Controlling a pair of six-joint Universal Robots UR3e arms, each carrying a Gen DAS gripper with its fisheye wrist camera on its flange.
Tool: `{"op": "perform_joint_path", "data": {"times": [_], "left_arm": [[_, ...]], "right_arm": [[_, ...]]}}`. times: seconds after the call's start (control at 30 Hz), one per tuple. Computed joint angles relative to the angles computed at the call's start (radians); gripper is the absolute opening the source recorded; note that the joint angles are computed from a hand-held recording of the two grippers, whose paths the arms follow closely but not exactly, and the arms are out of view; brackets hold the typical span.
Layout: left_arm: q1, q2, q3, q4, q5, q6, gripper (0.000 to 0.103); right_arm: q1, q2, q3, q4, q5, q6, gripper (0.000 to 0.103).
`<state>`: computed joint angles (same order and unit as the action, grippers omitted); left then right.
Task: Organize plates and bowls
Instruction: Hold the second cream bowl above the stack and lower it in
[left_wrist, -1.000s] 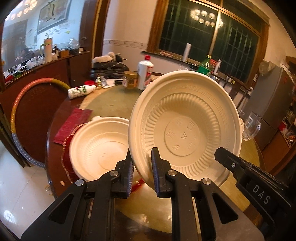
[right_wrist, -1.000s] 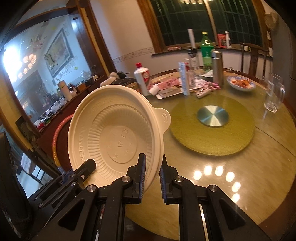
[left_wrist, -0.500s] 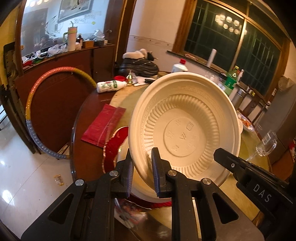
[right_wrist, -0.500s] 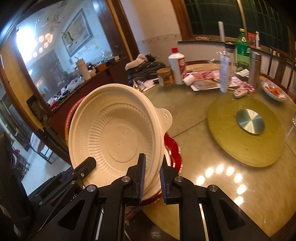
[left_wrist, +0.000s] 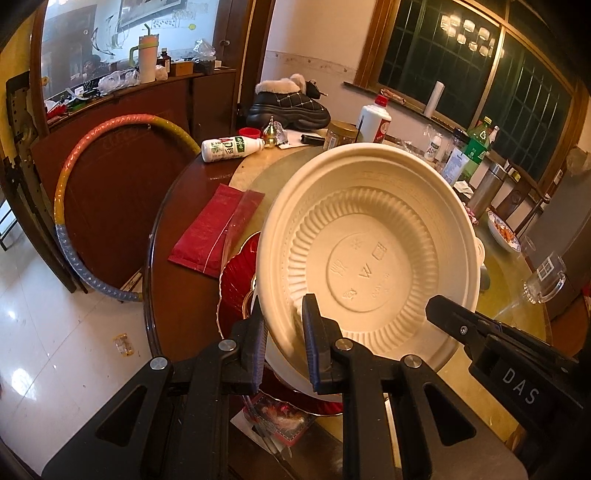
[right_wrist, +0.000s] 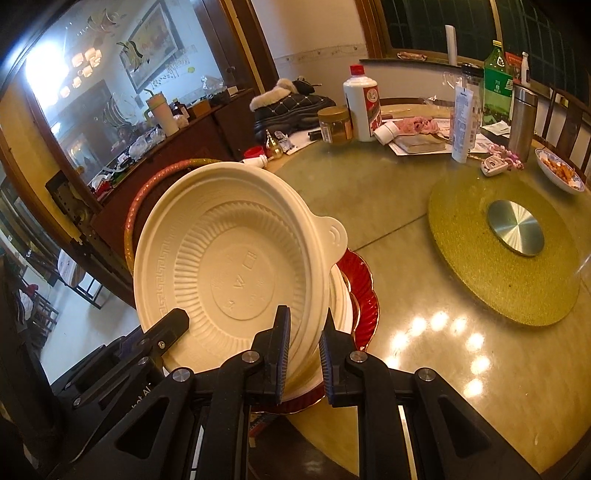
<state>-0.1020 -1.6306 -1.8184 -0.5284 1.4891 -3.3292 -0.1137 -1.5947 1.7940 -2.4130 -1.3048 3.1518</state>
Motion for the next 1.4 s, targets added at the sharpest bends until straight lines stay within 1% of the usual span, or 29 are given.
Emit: {"op": "perform_joint_path", "data": {"times": [0.57, 1.1, 1.4], "left_arm": [[0.002, -0.022, 0.014, -0.023, -0.002, 0.02, 0.016], [0.004, -0.019, 0.024, -0.036, -0.005, 0.031, 0.016], [0.002, 0.0, 0.021, -0.035, -0.006, 0.035, 0.017]], "right_arm": [[0.009, 0.032, -0.021, 0.03, -0.012, -0.01, 0.015], [0.007, 0.033, -0.028, 0.043, -0.011, -0.011, 0.016], [-0.008, 0.007, -0.027, 0.062, 0.004, -0.025, 0.016]]}}
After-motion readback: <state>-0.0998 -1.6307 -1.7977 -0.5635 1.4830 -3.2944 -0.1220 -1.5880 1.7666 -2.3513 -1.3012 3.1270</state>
